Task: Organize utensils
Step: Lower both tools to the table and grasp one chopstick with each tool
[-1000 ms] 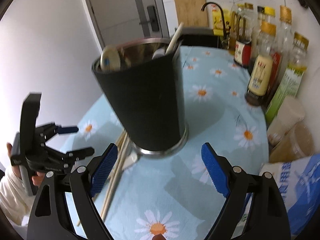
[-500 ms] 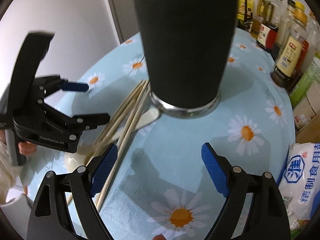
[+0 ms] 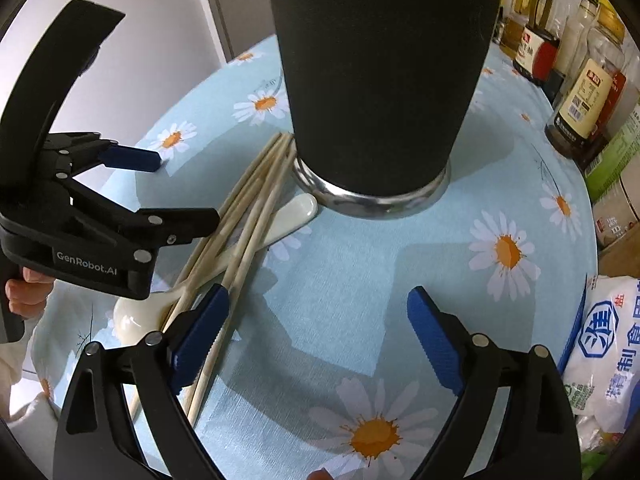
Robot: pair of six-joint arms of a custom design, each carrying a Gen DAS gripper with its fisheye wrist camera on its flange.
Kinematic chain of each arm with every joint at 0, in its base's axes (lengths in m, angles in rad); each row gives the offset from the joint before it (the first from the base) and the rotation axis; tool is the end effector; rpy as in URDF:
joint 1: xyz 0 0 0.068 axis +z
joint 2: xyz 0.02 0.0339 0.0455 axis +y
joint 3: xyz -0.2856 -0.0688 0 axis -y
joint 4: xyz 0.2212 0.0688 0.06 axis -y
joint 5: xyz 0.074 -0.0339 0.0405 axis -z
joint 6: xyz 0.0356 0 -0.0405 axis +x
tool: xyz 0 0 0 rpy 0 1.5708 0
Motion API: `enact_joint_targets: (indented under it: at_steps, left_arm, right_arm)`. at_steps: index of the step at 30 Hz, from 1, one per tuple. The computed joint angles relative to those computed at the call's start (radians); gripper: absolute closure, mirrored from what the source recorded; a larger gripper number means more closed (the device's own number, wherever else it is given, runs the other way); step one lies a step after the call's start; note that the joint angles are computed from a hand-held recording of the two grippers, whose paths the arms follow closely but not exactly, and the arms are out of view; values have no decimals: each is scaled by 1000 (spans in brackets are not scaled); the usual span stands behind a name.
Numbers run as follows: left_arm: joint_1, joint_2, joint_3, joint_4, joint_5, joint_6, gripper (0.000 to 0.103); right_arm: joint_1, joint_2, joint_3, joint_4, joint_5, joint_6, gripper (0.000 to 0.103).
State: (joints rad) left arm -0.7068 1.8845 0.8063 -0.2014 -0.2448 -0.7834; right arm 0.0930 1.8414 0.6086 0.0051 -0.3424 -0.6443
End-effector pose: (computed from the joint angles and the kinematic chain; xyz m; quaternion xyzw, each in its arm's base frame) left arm 0.2313 -0.1862 0.1147 -0.0553 0.9806 -0.0088 0.1877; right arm 0.2602 0.0363 0.0987 -0.3770 0.8952 0.1157 0.2075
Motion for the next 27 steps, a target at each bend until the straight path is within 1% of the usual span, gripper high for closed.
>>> enact_joint_targets:
  at_steps: [5,8,9,11,12,13,17,18,20,23,27]
  left_arm:
    - [27,46,104,-142,34,-15,5]
    - [40,51,123,-173,56,-10,5]
    - [43,50,125,-174,58,-5,5]
    - [42,44,114,-165,54,-5,5]
    - [38,42,110,-160,49,-4,5]
    - [34,39,102,-150,41,-5,5]
    - [32,29,80,-124,30,-1,5]
    - [28,18,60,-114,28,-3,5]
    - [32,13,53,-116,33,-1,5]
    - [34,8,43,-113,36,-1,5]
    - [39,-4,21,-108,38,-7,5]
  right_arm:
    - [47,10,50,-72,63,58,14]
    - [53,12,57,-86,83,80,14]
    - [52,12,55,-84,90,85,14]
    - [64,12,27,-21,145,85,14]
    - [62,12,20,-10,142,81,14]
    - [57,11,23,-17,130,83,14]
    - [26,1,56,-85,23,96,14]
    - [25,-3,55,-87,17,93,14]
    - [46,-15,41,-64,31,96,14]
    - [71,-16,47,-67,52,107,14]
    - [115,5,44,-32,117,150,14]
